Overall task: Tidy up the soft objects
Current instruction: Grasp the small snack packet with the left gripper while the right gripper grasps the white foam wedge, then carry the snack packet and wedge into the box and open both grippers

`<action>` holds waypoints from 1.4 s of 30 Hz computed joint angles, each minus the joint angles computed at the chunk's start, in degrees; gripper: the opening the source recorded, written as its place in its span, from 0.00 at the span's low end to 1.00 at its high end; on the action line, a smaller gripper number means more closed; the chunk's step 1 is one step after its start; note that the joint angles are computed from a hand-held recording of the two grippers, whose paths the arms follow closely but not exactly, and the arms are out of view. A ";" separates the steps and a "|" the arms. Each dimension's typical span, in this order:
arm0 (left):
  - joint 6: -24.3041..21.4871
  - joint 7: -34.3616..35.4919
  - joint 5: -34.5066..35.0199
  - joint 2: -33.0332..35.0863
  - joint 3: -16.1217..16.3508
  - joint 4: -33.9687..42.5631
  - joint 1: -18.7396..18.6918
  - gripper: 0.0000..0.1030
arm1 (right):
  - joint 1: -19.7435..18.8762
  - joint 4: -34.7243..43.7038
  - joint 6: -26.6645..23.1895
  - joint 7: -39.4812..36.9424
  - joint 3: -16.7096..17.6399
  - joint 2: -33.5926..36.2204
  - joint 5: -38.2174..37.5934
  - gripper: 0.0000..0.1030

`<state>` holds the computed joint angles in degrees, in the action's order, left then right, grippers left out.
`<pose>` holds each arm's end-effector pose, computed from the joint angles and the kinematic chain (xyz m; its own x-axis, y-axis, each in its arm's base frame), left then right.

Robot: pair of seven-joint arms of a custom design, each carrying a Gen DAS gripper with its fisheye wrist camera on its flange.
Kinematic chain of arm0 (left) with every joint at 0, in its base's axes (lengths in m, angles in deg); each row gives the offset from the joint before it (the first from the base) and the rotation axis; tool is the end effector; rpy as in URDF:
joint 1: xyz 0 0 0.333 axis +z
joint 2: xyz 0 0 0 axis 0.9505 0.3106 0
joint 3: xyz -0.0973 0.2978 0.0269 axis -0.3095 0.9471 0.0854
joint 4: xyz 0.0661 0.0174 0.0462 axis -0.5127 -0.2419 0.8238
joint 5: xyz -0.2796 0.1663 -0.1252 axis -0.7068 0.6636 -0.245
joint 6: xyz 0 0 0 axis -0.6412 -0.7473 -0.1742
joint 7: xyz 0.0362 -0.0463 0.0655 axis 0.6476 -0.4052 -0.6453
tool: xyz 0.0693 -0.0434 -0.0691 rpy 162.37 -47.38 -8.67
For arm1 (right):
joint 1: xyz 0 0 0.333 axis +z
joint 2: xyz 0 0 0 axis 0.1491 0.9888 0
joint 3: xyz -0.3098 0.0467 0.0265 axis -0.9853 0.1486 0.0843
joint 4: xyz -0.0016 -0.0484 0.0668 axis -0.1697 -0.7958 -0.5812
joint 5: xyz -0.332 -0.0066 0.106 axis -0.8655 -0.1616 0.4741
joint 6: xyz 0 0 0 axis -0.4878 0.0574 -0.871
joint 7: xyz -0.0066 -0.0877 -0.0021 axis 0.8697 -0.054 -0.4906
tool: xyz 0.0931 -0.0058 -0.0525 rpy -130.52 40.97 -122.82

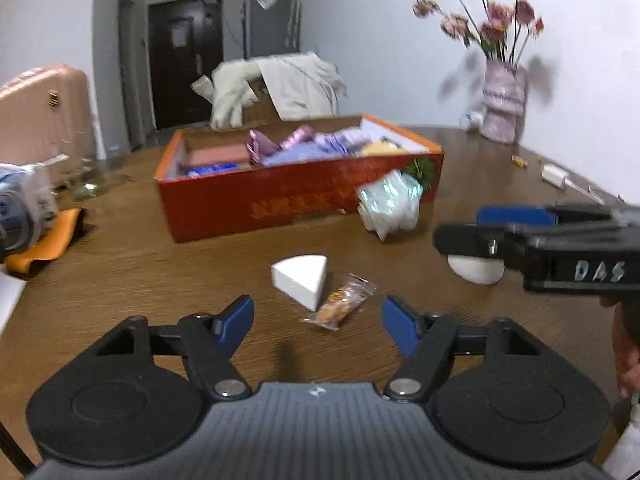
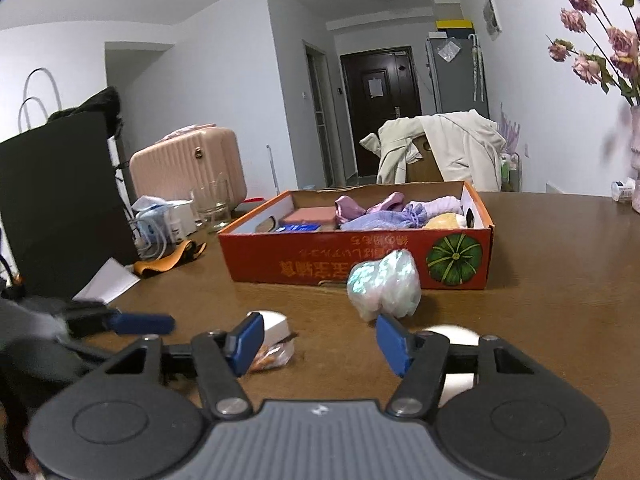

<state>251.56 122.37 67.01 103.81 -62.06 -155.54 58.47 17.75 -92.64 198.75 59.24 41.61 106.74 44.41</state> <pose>0.5658 -0.1928 0.4127 -0.3458 -0.9383 -0.0003 -0.5199 0.1918 -0.8324 0.5628 0.1742 0.4100 0.3125 -0.9343 -0.1718 -0.4232 0.0249 -0.9057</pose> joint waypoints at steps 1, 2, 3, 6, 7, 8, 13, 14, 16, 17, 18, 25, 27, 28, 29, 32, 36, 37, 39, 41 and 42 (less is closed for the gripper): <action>-1.35 -0.03 0.35 1.27 -0.43 1.77 0.27 0.65 | -0.57 0.69 -0.39 0.47 0.30 0.38 -0.66 0.60; -2.73 -0.18 1.21 2.69 -1.63 3.66 1.30 0.62 | -0.95 1.53 -0.78 0.82 0.50 0.95 -1.09 0.60; -3.87 -0.38 1.58 3.63 -1.96 5.00 1.53 0.60 | -1.41 2.24 -1.35 1.23 0.79 1.34 -1.64 0.60; -8.41 -1.22 2.59 5.96 -4.12 8.85 3.47 0.34 | -3.22 4.53 -2.58 2.70 2.26 2.83 -4.02 0.60; -7.78 -1.29 3.00 6.19 -3.76 8.92 3.25 0.27 | -3.88 5.18 -2.93 3.23 2.86 3.21 -5.02 0.60; -8.21 -1.09 3.56 6.15 -4.42 9.04 3.98 0.23 | -4.54 6.12 -3.25 3.71 3.49 3.81 -6.12 0.60; -8.40 0.34 4.72 2.85 -14.41 4.47 14.61 0.22 | -8.18 12.33 -8.00 5.57 8.21 7.56 -12.43 0.60; -7.61 0.49 4.99 1.52 -15.45 2.63 16.21 0.22 | -8.55 13.69 -9.62 5.21 9.17 8.35 -13.33 0.60; -5.95 -0.31 5.14 -1.25 -15.15 -0.75 17.44 0.22 | -9.81 16.22 -12.60 4.13 12.06 10.14 -14.63 0.60; -5.15 -1.36 4.63 -2.87 -13.27 -2.48 16.68 0.22 | -10.74 17.52 -14.20 3.36 14.00 11.15 -15.00 0.60; -4.71 -2.38 3.62 -4.20 -9.52 -3.70 13.92 0.22 | -11.05 18.39 -15.18 2.47 15.14 11.88 -14.85 0.60; -2.81 -3.49 -3.57 -6.11 5.39 -5.25 1.98 0.22 | -0.39 25.51 -23.48 -2.78 7.39 14.36 -7.79 0.38; -2.25 -4.05 -2.22 -6.23 2.67 -5.51 5.01 0.22 | 2.27 25.29 -23.25 -3.31 4.52 13.92 -6.07 0.29; -1.79 -4.28 -1.56 -6.26 1.67 -5.64 6.06 0.22 | 2.45 24.50 -22.61 -3.72 4.32 13.45 -5.29 0.27; -1.35 -4.85 -0.37 -6.29 -0.08 -5.80 7.94 0.22 | 2.59 23.46 -22.15 -4.20 4.15 12.75 -4.58 0.25; 0.01 -8.80 6.09 -6.19 -7.76 -6.39 16.16 0.22 | 5.75 18.53 -18.50 -4.72 0.48 9.64 -1.29 0.25; 1.54 -14.61 14.30 -6.65 -12.44 -7.27 21.12 0.22 | 7.98 10.31 -13.43 -6.43 -1.74 4.34 3.54 0.25; 1.89 -16.27 16.58 -6.59 -13.51 -7.25 22.25 0.22 | 9.08 7.86 -12.10 -7.20 -2.84 2.67 5.01 0.25; 2.74 -19.39 20.60 -6.43 -14.94 -7.23 23.74 0.22 | 10.29 4.65 -10.55 -8.67 -3.96 0.35 7.53 0.25; 3.51 -21.78 23.22 -6.36 -15.04 -7.14 23.74 0.22 | 11.88 1.89 -8.97 -10.52 -5.29 -1.75 10.53 0.25; 3.78 -23.13 24.93 -6.19 -15.32 -6.87 24.14 0.22 | 12.15 1.09 -8.37 -11.31 -5.46 -2.36 11.67 0.25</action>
<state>255.33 99.24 91.94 97.62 -77.38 -162.41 82.61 29.90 -91.55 190.38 47.93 36.15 104.38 56.08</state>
